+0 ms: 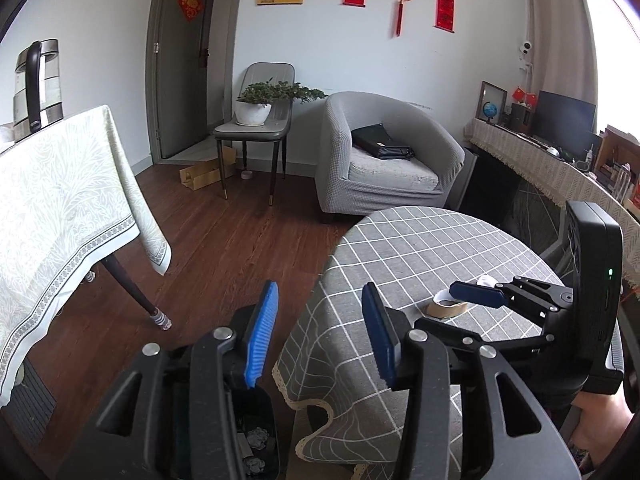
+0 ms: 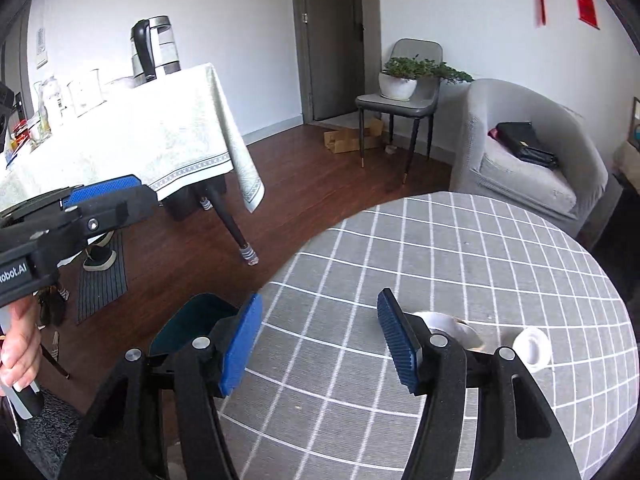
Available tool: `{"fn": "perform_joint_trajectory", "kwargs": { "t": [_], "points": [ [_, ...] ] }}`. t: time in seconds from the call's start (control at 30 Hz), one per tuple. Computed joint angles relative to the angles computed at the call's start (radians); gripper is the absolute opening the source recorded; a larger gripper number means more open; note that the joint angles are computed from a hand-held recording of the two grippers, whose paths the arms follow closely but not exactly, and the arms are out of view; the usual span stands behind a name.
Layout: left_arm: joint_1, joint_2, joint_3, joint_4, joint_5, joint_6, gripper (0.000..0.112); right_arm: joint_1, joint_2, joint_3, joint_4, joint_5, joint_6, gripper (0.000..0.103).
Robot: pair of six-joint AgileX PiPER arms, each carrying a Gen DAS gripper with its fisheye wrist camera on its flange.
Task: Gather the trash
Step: 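Move both tools back over the checked table, then grasp the brown tape roll with the left tool while the right tool grasps the white lid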
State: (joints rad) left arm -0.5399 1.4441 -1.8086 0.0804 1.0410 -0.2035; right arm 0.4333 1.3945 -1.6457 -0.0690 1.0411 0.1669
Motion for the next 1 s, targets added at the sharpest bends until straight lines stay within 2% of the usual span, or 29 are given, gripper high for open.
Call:
{"fn": "perform_joint_trajectory", "kwargs": {
  "t": [0.17, 0.33, 0.47, 0.7, 1.0],
  "points": [
    [-0.086, 0.064, -0.012, 0.063, -0.017, -0.018, 0.060, -0.137, -0.063, 0.063, 0.077, -0.016, -0.063, 0.062],
    [-0.131, 0.117, -0.018, 0.080, -0.024, -0.021, 0.063, -0.264, -0.110, 0.133, 0.149, -0.028, -0.138, 0.064],
    [-0.157, 0.167, -0.061, 0.085, 0.000, -0.013, 0.065, -0.388, -0.136, 0.175, 0.234, -0.031, -0.220, 0.065],
    [-0.176, 0.271, -0.144, 0.045, 0.023, 0.046, 0.069, -0.563, -0.159, 0.213, 0.338, -0.005, -0.324, 0.069],
    [-0.203, 0.424, -0.290, -0.037, 0.064, 0.136, 0.071, -0.705, -0.138, 0.227, 0.431, 0.036, -0.392, 0.071]
  ]
}}
